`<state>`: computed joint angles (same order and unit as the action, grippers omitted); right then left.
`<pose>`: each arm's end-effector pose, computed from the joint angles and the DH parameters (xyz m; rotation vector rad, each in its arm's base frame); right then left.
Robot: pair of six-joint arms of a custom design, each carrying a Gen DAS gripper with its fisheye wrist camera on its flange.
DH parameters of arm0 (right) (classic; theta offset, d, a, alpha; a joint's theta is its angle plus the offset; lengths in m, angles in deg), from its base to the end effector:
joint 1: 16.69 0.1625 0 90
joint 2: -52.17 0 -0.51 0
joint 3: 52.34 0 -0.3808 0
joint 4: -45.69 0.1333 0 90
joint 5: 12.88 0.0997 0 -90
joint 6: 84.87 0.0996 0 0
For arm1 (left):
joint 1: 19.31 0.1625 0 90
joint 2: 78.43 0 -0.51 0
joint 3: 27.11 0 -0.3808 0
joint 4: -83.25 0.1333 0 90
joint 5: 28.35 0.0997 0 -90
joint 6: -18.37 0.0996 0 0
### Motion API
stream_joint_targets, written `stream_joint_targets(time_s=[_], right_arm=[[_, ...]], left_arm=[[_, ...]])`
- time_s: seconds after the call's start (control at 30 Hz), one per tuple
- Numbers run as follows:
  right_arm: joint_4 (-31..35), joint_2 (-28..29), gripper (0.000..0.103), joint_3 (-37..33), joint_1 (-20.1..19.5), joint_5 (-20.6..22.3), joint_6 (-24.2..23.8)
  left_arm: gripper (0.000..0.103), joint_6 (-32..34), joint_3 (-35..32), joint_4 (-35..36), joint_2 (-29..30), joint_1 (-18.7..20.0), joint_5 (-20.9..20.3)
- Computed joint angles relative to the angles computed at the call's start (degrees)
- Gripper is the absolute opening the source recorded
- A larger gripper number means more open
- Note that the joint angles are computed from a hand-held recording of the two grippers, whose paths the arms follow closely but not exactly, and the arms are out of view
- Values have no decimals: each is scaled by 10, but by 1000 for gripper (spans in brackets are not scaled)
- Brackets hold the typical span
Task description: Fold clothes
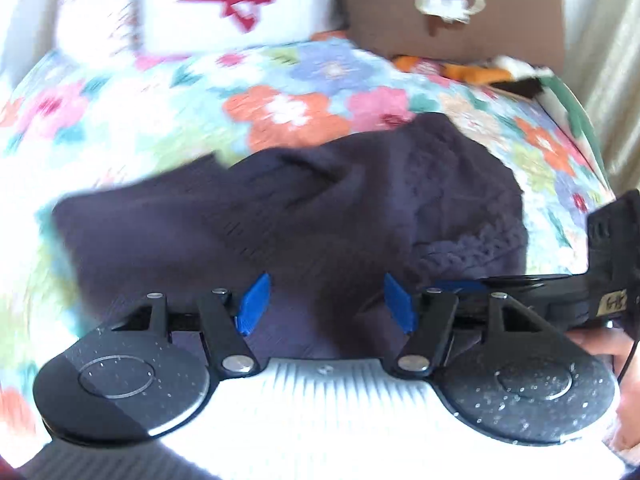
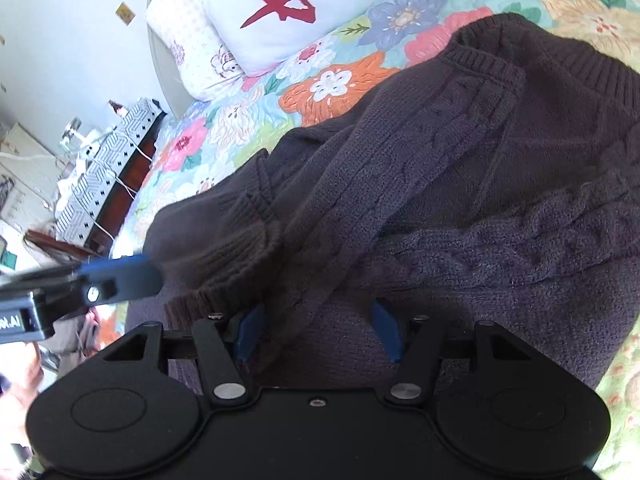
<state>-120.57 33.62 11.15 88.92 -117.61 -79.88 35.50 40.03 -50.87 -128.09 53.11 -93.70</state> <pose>0.3430 -0.8265 0.0253 0.1619 -2.8645 0.8571 -0.0819 -0.8374 0.4006 0.6591 2.5681 -0.6291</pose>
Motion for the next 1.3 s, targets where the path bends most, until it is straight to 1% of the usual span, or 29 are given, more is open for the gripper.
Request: stream_joint_targets(time_s=[0.1,0.17,0.37,0.47,0.53,0.57,0.67,0.73,0.83,0.87,0.9,0.93,1.0,1.03,1.1,1.17,1.3], right_arm=[[-9,-3,65,7,1,-1,2],[-15,-4,65,9,0,5,4],[-25,-6,65,10,-4,45,19],[-11,-6,68,4,-3,61,28],[-6,-7,69,5,-4,84,35],[-5,-7,71,5,-4,96,39],[12,-1,85,-6,-1,113,30],[39,10,89,-27,5,92,11],[75,32,88,-60,17,18,-19],[67,36,79,-61,20,6,-36],[54,39,62,-58,22,2,-53],[51,40,54,-59,24,-2,-66],[38,43,20,-63,29,-15,-96],[23,45,20,-63,31,-21,-114],[-14,47,16,-61,34,-28,-148],[-44,49,15,-62,37,-37,-171],[-52,45,15,-65,36,-37,-163]], left_arm=[[63,-22,19,-6,-14,9,16],[63,-23,34,-12,-22,14,27],[64,29,73,-48,-38,14,48],[68,32,75,-50,-36,13,55],[68,32,74,-48,-35,13,55],[69,36,75,-49,-36,13,55],[70,45,82,-55,-37,12,58],[71,51,87,-59,-37,12,62],[74,64,93,-66,-36,9,72],[76,66,94,-66,-35,8,74],[77,66,94,-67,-35,8,74],[78,66,95,-67,-35,7,74],[78,65,95,-68,-35,7,75],[78,64,95,-68,-36,7,74],[78,60,94,-68,-36,6,72],[78,53,90,-64,-35,6,67],[78,40,70,-41,-25,6,49]])
